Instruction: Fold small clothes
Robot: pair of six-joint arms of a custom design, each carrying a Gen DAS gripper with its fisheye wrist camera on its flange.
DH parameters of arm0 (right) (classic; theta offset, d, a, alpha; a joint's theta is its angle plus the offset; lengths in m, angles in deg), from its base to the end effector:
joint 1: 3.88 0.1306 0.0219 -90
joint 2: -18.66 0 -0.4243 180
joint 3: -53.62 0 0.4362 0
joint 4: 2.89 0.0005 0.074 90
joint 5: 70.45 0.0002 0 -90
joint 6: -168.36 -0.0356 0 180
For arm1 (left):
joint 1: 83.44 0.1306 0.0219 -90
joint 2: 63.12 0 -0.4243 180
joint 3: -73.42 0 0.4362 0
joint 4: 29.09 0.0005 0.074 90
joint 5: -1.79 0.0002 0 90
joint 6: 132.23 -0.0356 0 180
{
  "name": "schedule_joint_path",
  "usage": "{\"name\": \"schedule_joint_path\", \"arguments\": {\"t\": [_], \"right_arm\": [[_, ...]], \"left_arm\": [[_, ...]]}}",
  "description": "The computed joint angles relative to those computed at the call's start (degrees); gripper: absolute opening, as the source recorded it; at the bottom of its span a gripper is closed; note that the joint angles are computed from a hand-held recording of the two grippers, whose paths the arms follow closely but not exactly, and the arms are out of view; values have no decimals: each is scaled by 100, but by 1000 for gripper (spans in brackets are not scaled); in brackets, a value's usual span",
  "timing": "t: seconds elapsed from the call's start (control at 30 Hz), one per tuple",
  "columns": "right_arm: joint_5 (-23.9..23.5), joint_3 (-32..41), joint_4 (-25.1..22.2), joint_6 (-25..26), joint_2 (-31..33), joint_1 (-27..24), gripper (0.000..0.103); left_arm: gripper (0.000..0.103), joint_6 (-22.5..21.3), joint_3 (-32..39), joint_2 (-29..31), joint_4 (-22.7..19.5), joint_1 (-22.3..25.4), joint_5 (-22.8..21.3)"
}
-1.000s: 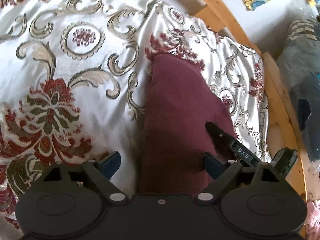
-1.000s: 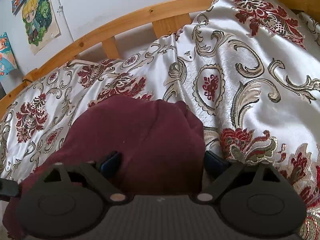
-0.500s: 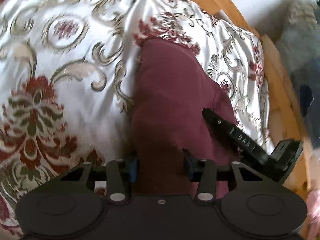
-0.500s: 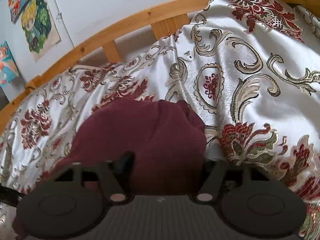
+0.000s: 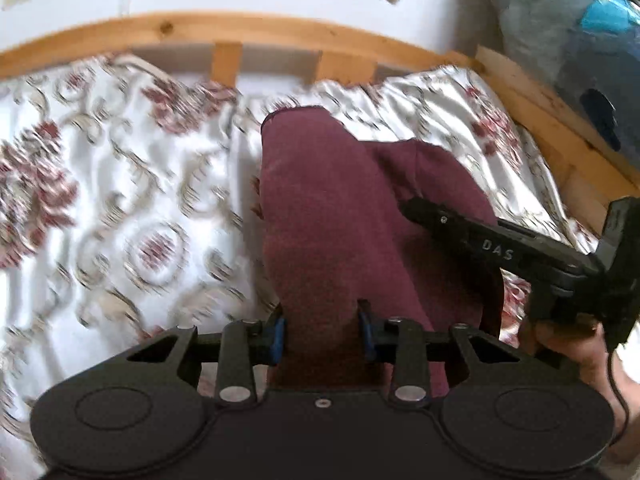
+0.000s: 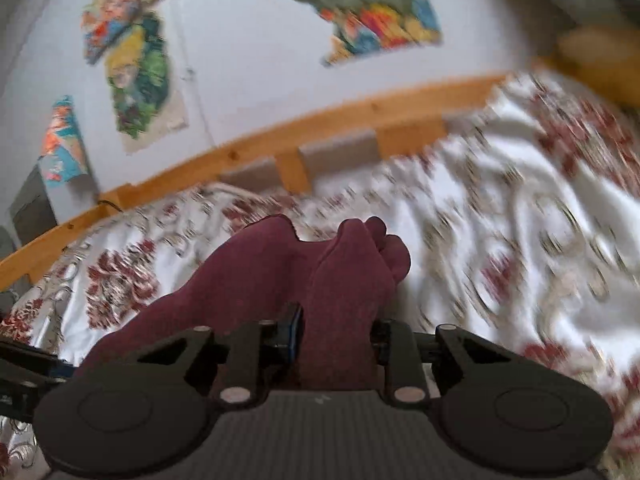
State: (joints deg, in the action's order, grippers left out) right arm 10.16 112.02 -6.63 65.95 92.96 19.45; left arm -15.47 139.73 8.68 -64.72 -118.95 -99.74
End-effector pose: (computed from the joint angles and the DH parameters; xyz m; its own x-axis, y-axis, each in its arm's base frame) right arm 0.3921 0.1749 0.3827 -0.4157 0.0516 -0.9080 -0.4531 0.8539 0.2560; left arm 0.3339 -0.2301 0.4202 -0.6791 -0.0574 -0.7318 0.1577 0.9623 -0.2218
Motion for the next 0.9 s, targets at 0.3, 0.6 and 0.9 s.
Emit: {"name": "schedule_joint_path", "arguments": {"t": [0.3, 0.6, 0.9], "right_arm": [[131, 1268, -347, 115, 1233, 539, 27], [968, 1755, -1009, 487, 1853, 784, 30], [1634, 1604, -1048, 514, 1782, 854, 57]], "left_arm": [[37, 41, -39, 12, 56, 887, -46], [39, 351, -302, 233, 247, 1145, 17], [55, 354, -55, 356, -154, 1107, -168]]}}
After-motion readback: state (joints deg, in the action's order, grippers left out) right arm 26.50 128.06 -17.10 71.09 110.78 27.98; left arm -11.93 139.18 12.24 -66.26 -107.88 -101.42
